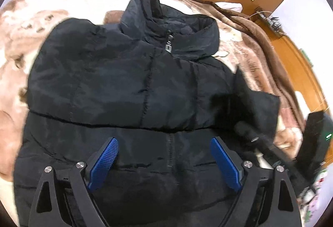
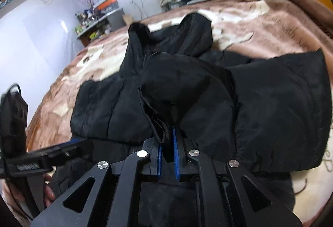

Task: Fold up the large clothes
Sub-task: 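Fold the held sleeve across the jacket front with the right gripper, then release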

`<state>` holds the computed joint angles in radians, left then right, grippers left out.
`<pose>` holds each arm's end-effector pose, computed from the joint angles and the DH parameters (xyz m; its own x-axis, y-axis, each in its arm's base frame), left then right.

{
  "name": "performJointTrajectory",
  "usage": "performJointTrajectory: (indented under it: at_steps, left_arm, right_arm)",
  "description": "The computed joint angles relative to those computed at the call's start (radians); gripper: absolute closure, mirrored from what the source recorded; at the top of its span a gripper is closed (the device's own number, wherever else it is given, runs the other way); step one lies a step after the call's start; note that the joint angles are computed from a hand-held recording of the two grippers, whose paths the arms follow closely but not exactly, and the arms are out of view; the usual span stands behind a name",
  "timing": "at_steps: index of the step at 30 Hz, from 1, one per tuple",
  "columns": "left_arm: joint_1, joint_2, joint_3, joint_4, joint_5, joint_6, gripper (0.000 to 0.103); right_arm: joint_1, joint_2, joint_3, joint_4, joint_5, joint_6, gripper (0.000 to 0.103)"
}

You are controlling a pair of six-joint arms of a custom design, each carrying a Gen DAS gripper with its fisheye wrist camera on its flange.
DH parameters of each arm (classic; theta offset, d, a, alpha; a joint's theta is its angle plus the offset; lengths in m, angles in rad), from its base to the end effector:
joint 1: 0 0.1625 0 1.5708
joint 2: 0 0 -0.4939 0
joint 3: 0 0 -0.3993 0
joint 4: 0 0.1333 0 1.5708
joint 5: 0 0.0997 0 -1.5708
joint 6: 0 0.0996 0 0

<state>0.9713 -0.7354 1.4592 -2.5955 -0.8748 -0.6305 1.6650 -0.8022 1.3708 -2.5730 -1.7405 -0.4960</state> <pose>-0.2792 -0.7580 0.1860 -0.9161 -0.2419 -0.3199 -0.0015 0.7997 -0.6004 0.1923 -0.7970 0.2554 -0.8283 -0.4494 0.3347 -0.5452 0.7841 -0.2966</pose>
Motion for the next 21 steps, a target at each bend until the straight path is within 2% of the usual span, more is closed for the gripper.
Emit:
performJointTrajectory:
  at_steps: [1, 3, 6, 8, 11, 15, 21]
  left_arm:
    - [0.003, 0.005, -0.007, 0.001, -0.014, -0.007, 0.013]
    - [0.004, 0.018, -0.025, 0.004, -0.029, 0.014, 0.013]
    - [0.009, 0.035, -0.046, 0.003, -0.076, 0.009, 0.013]
    - [0.007, 0.052, -0.076, 0.038, -0.073, -0.006, 0.013]
    - [0.017, 0.089, -0.131, 0.064, -0.129, 0.002, 0.012]
    - [0.016, 0.151, -0.234, 0.177, -0.121, 0.020, 0.012]
    - [0.018, 0.235, -0.357, 0.282, -0.107, -0.011, 0.013]
  right_arm:
    - [-0.002, -0.003, -0.003, 0.023, -0.001, -0.001, 0.086]
    - [-0.003, -0.018, 0.018, 0.022, 0.004, -0.017, 0.071]
    - [-0.008, -0.042, 0.040, 0.010, 0.030, -0.027, 0.059]
    - [-0.017, -0.063, 0.047, 0.020, 0.057, -0.011, 0.055]
    - [-0.031, -0.105, 0.081, -0.004, 0.072, 0.001, 0.054]
    - [-0.045, -0.161, 0.138, -0.074, 0.041, -0.004, 0.054]
    - [-0.050, -0.180, 0.178, -0.177, -0.068, -0.067, 0.054]
